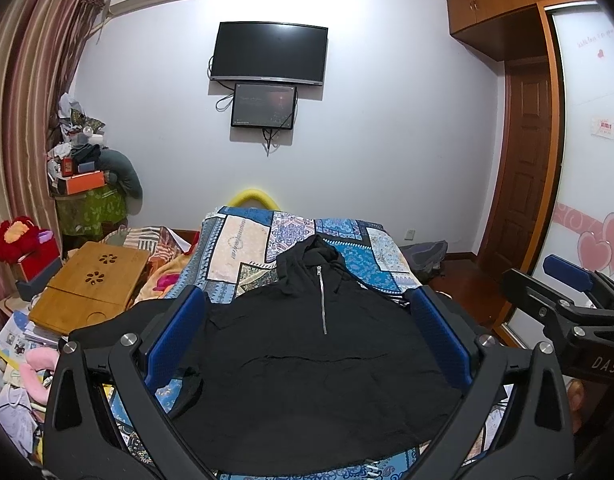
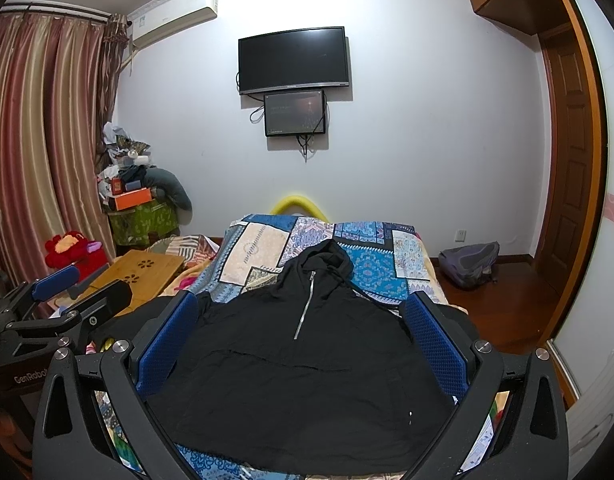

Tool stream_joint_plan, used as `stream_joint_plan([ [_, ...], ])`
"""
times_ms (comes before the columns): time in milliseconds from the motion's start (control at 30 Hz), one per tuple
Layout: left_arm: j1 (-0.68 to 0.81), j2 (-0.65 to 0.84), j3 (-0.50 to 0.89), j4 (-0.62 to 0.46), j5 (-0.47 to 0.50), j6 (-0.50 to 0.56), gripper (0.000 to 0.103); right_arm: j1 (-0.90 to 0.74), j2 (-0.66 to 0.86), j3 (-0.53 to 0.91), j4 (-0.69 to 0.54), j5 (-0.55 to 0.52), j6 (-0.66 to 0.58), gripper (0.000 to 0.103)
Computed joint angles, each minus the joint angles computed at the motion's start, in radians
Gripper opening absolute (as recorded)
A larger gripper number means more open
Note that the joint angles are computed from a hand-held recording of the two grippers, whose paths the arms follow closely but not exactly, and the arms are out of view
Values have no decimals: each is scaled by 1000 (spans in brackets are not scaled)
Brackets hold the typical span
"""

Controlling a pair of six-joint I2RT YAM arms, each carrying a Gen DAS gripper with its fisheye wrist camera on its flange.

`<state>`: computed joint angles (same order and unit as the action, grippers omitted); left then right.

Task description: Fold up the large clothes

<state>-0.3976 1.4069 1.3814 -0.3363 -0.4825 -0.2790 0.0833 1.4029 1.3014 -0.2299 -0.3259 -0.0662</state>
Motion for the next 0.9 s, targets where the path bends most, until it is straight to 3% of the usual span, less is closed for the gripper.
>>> stream_joint_plan([
  [533,66,48,14,-8,43,-15,103,28,71,38,-31,35,0,103],
  [900,294,187,35,-1,19,-39,103,47,293,203,-115,131,11,103],
])
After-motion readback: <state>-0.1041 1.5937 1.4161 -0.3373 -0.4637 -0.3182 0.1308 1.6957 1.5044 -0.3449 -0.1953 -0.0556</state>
